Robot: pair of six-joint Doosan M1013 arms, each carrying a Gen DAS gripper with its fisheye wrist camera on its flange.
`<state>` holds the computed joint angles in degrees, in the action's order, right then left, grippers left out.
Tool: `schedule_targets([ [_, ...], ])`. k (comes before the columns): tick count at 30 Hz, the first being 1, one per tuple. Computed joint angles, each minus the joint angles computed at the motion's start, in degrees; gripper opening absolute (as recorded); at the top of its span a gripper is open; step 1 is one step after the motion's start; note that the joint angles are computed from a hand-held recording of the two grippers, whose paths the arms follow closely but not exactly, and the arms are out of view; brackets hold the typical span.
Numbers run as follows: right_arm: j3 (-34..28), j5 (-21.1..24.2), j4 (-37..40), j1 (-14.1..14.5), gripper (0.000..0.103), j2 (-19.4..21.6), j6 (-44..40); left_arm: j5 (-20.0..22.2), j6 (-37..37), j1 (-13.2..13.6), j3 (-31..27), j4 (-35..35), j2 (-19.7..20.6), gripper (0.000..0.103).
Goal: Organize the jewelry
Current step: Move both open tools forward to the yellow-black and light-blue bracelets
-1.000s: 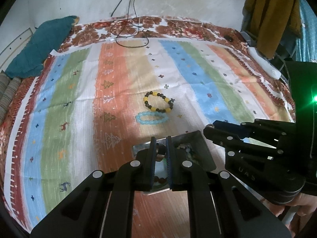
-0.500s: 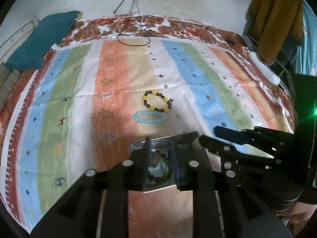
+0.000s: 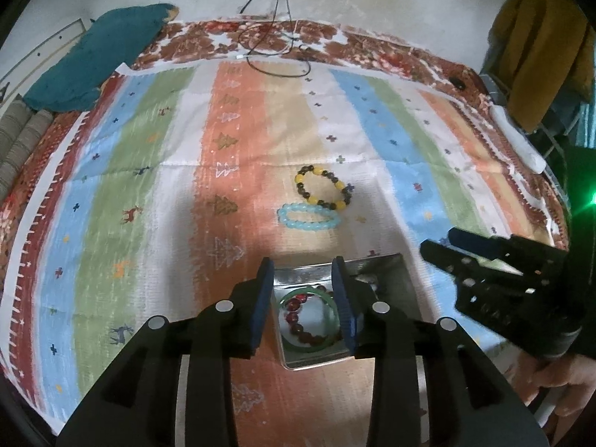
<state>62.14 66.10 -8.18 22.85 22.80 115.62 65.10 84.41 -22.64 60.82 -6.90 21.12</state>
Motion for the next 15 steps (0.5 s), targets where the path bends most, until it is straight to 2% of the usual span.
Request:
schedule_targets([
  [5,-1.55,1.04,-0.44,-0.60,0.047,1.19,0.24,1.67,-0.83,0.08,-1.70,1.57,1.42,0.046],
  [15,-4.55,2.08,-0.12,-1.65,0.057,3.30,-0.37,5.25,-0.62,-0.28,-6.59,5.09,5.22,0.061],
])
